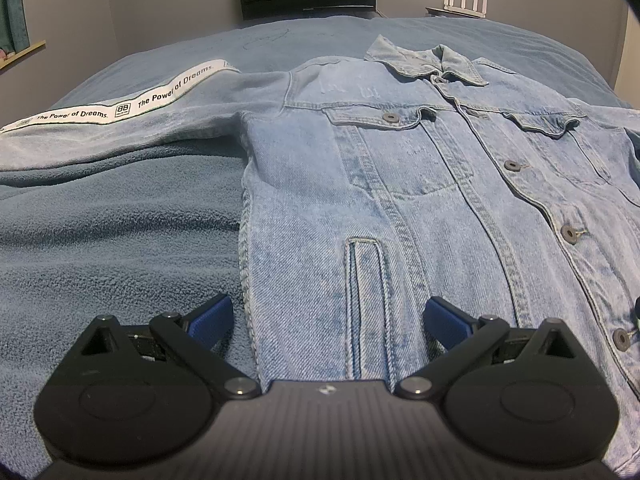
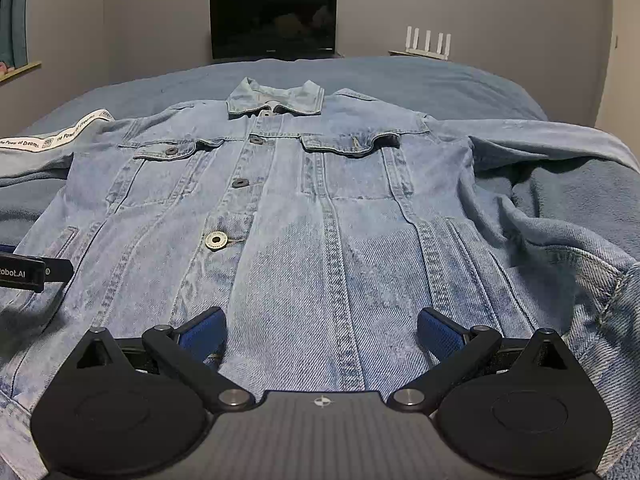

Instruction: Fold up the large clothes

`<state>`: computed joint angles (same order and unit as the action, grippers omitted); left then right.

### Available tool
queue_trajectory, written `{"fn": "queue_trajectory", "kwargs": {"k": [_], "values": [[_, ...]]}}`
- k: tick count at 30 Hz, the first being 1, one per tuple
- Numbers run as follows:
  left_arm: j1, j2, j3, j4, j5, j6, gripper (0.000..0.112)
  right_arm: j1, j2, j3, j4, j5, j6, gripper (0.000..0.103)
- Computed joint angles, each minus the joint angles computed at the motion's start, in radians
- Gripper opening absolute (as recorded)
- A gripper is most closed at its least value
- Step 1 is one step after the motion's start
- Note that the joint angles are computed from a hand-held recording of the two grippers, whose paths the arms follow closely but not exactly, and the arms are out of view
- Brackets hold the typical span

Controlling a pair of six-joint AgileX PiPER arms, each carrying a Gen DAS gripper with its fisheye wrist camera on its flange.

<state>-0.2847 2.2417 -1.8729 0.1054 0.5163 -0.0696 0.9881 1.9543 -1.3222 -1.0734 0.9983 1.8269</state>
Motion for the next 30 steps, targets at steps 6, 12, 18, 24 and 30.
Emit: {"fn": "queue_trajectory", "kwargs": {"k": [6,12,18,24,30], "values": [[0.001,-0.001,0.002,-0.003,-0.002,0.003,0.103,0.006,-0.002,0.007,0.000,0.003,0.006,0.103],[0.001,-0.001,0.003,-0.004,-0.002,0.003,0.103,0.001,0.007,-0.004,0.004,0.003,-0.006,0.103],[0.001,0.000,0.002,-0.005,-0.001,0.004,0.103,0.001,0.009,-0.010,0.015,0.009,-0.021,0.103],[0.001,-0.002,0.011,-0.008,-0.007,0.004,0.103,0.000,0.006,-0.012,0.021,0.010,-0.029,0.103],[0.001,-0.001,0.008,-0.010,-0.005,0.006,0.103,-0.001,0.008,-0.017,0.023,0.011,-0.033,0.103]]}}
